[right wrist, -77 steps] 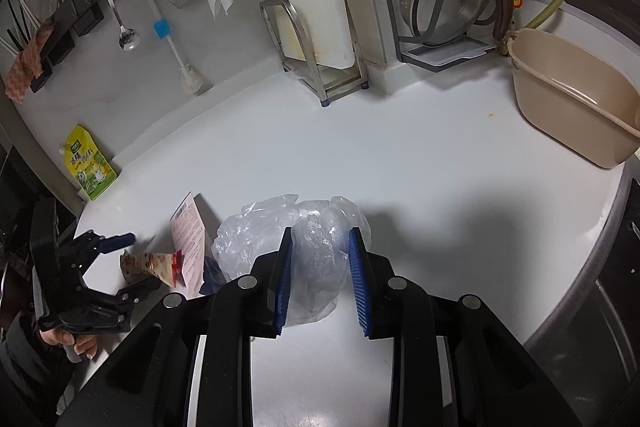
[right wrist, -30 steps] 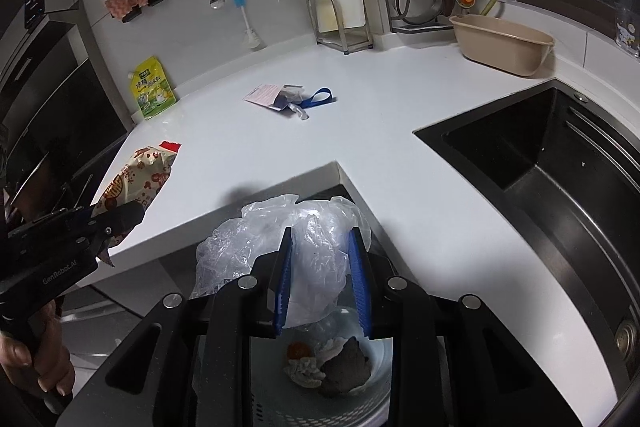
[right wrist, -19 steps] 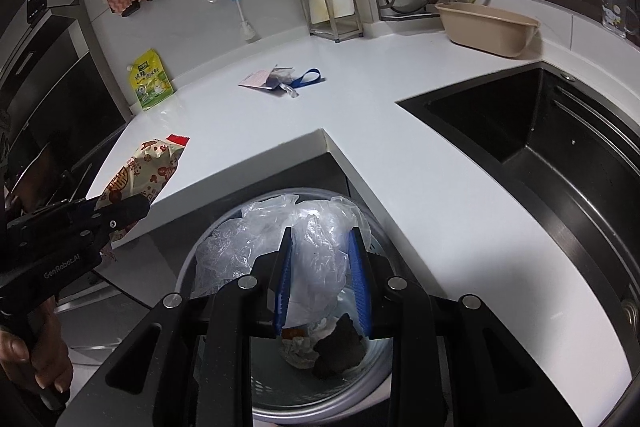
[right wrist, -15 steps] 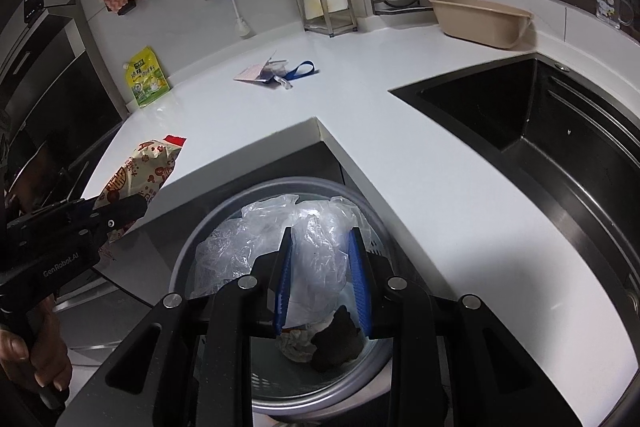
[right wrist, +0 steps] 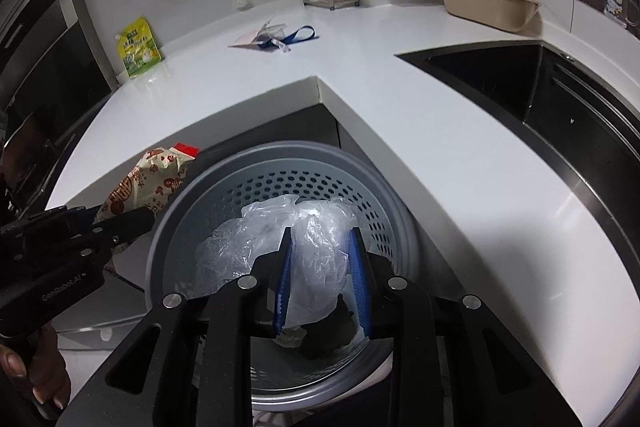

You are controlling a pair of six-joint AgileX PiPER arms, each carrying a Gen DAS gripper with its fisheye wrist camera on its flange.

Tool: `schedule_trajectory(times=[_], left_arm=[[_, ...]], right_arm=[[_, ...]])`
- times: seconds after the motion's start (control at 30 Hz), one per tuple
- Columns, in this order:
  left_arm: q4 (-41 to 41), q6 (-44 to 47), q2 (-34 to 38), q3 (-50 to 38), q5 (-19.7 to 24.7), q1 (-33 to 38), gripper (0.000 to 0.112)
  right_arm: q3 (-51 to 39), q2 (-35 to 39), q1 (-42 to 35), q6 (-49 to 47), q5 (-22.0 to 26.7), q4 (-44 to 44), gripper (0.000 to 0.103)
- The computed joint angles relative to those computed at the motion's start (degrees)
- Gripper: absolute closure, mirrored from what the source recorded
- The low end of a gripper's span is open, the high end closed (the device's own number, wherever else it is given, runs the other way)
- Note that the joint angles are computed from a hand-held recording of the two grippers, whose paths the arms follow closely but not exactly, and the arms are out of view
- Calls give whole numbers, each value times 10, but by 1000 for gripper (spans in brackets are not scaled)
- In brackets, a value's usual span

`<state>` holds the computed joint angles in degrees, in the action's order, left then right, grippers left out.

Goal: Collect trash
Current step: 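Carry the wrapper and plastic bag over the grey bin and open both tools, then move both open tools back toward the receipt and blue strap on the counter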

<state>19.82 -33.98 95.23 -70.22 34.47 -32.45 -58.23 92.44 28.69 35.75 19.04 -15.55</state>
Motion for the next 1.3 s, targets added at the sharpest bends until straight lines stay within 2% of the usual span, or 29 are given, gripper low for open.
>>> schedule_trajectory(times=[0.07, 0.13, 0.17, 0.2, 0.27, 0.4, 0.53, 0.63, 0.73, 0.83, 0.93, 1.0, 1.1, 1.2, 1.3], left_arm=[[2, -3, 2, 0, 1, -2, 83], [17, -16, 0, 6, -2, -6, 81], [20, -20, 0, 7, -2, -6, 72], [20, -22, 0, 8, -4, -5, 57], [27, -36, -5, 16, -13, -3, 46], [7, -25, -2, 18, -17, 10, 46], [3, -27, -4, 19, -19, 19, 46], [13, -33, -8, 15, -22, 24, 46], [-13, -9, -11, 3, -33, 38, 37], [-26, 8, -2, -27, -29, 51, 36], [-50, 34, 14, -65, -24, 73, 32], [-37, 26, 25, -88, -18, 83, 31], [-62, 52, 58, -140, -3, 105, 31], [-62, 59, 90, -193, 14, 118, 31], [-63, 73, 138, -281, 53, 129, 28]], right_arm=[[-6, 9, 5, 11, 6, -15, 76], [-6, 10, 11, 40, 8, -46, 61], [-1, 5, 15, 72, 4, -77, 46], [3, 0, 18, 103, 0, -107, 42], [6, -6, 19, 126, -1, -131, 42], [3, -8, 11, 101, -4, -104, 42], [5, -16, 14, 137, -7, -145, 42], [-7, -12, 11, 131, -7, -142, 42], [-28, -4, 8, 116, -2, -138, 41], [-57, 15, -11, 24, -12, -54, 38], [-106, 48, -34, -55, 1, 27, 38], [-133, 63, -44, -74, 7, 45, 38], [-188, 91, -59, -109, 29, 74, 38], [-251, 121, -68, -116, 57, 73, 36], [-329, 161, -77, -133, 93, 82, 36]])
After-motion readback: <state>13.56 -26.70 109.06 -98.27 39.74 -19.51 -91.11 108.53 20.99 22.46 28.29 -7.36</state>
